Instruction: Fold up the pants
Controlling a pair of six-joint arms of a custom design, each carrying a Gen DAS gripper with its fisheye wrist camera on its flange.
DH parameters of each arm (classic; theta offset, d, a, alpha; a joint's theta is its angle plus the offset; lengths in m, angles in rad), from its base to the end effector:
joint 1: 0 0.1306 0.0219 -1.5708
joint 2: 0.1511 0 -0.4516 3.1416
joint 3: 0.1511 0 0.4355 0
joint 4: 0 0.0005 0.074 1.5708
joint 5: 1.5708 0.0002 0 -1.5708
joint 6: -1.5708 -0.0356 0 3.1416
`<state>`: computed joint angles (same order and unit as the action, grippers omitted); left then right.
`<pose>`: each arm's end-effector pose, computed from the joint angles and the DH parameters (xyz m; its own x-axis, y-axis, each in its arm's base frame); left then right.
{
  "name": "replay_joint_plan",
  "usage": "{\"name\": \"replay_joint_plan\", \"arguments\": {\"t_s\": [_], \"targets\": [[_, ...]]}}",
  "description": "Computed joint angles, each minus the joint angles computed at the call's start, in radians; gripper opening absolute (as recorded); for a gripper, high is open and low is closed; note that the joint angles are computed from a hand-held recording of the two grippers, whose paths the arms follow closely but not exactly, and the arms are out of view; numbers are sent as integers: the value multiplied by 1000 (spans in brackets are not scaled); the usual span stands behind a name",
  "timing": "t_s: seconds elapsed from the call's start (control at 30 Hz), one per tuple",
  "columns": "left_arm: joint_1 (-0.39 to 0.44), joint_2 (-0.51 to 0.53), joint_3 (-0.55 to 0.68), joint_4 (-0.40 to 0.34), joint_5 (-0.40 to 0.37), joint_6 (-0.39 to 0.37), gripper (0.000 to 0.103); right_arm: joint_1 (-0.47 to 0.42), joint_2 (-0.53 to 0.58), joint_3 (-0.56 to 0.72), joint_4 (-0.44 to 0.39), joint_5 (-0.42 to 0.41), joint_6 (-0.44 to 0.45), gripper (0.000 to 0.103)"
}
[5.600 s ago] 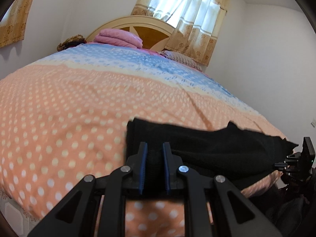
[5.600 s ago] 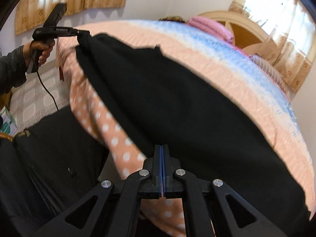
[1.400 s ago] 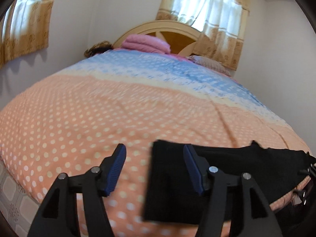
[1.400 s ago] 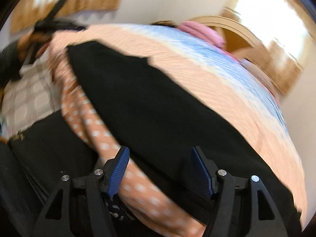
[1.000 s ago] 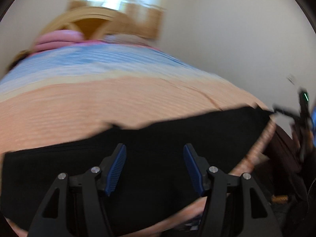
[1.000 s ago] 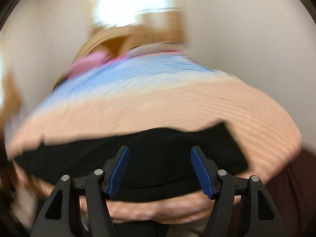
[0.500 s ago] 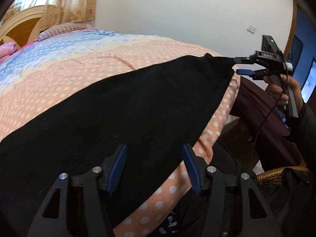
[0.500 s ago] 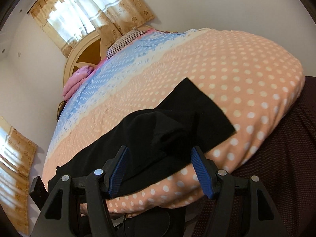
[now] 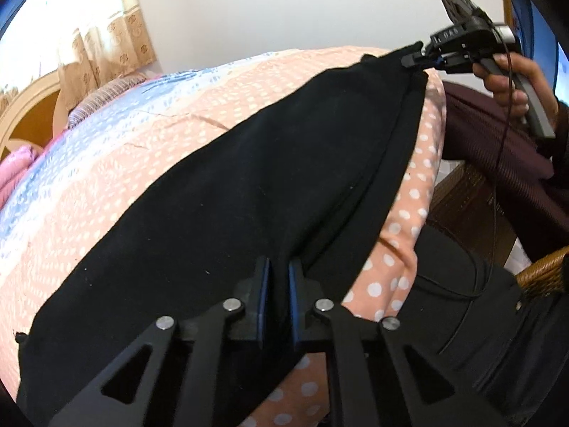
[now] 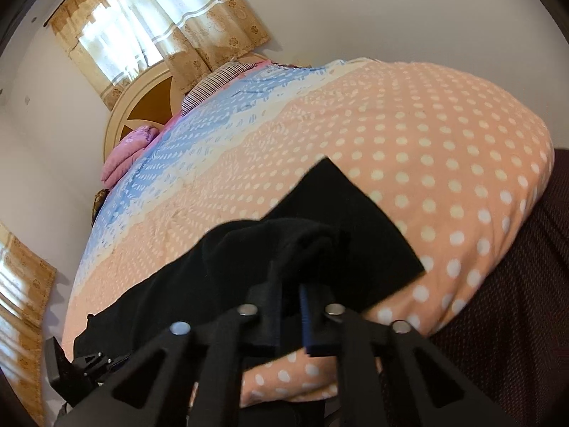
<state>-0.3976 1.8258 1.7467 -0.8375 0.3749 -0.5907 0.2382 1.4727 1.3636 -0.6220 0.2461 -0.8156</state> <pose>0.6397 -0.2833 0.4259 -0.2926 0.6850 -0.6672 0.8774 0.4698 0.0976 0.5458 0.1231 0.4615 -0.4830 0.6094 -0.6287 0.4364 0.7900 0.4306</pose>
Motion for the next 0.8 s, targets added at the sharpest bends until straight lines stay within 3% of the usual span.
{"name": "replay_joint_plan", "arguments": {"t_s": [0.13, 0.33, 0.43, 0.57, 0.6, 0.67, 0.8], "targets": [[25, 22, 50, -39, 62, 74, 7, -6, 15, 54, 0, 19, 76, 6], [63, 26, 85, -55, 179, 171, 7, 7, -17, 91, 104, 32, 223, 6], [62, 14, 59, -73, 209, 133, 7, 26, -45, 51, 109, 62, 269, 6], [43, 5, 6, -97, 183, 63, 7, 12, -89, -59, 65, 4, 203, 6], [39, 7, 1, -103, 171, 52, 7, 8, -104, -92, 43, 10, 174, 11], [37, 12, 3, -114, 171, 42, 7, 4, -144, -151, 58, 53, 134, 42], [34, 28, 35, -148, 174, 37, 7, -39, -203, -194, 139, 48, 78, 47]]}}
